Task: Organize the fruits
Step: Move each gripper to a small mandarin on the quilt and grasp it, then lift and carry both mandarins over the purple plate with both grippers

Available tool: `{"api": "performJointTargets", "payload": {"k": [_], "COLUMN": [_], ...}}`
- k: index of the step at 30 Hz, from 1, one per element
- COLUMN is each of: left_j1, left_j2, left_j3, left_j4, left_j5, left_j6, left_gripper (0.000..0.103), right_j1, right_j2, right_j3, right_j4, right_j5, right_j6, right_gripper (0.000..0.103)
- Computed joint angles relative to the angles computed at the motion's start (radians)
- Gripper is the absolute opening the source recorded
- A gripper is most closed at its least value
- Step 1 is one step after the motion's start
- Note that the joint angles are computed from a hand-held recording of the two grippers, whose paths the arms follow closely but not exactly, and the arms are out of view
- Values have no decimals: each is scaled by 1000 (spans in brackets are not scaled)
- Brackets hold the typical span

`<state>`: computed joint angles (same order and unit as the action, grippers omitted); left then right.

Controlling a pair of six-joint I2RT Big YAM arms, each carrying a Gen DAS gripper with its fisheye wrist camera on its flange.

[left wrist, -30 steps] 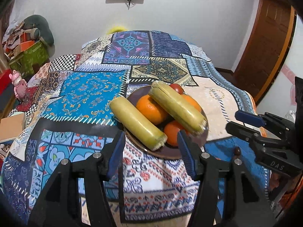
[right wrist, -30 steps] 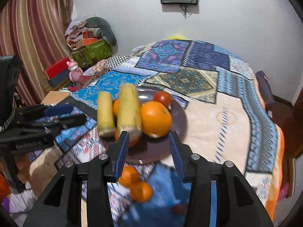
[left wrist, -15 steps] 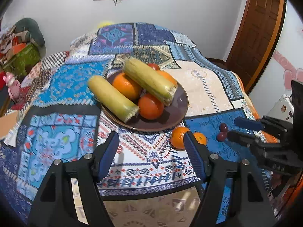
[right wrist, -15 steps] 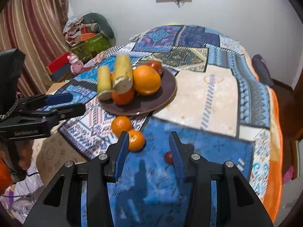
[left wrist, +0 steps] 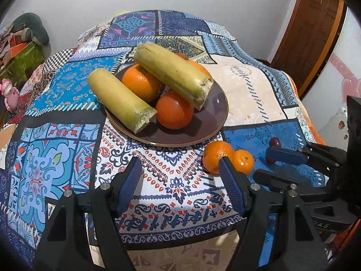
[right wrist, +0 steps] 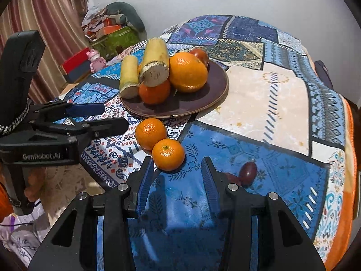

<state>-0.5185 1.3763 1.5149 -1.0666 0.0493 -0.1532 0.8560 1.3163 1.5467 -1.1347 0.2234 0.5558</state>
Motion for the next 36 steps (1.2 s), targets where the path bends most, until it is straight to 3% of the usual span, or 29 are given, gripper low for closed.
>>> {"api": "performJointTargets", "payload": {"k": [10,12,17,28,33,36], "left_j1": [-16,-18,-24,-79,-115,-121], "left_j2": [13,21,37,109,152,166], "left_j3": [4,14,31,103,139,150], "left_j4": [-2,-8,-26,-65,-90,-87], "left_j5": [0,8,39,41,11,3], "left_j6": [20,24,21,61,87,85], "left_gripper": [70,70,69,54,38,39], "right_j1": [-6,-8,-12,-36,-44,-46], "right_j2": [42,47,32,-48,-70,-80], "right_j3": [20,21,13,-31,-46,-54], "right_j4": [-3,4,2,-27,-27,-24], "right_j5": [-35,-42,-48,-2,10,11], "right_j6": [-41,-53,-54,-24,-13,-6], "right_gripper": [40,35,34,34,34,34]}}
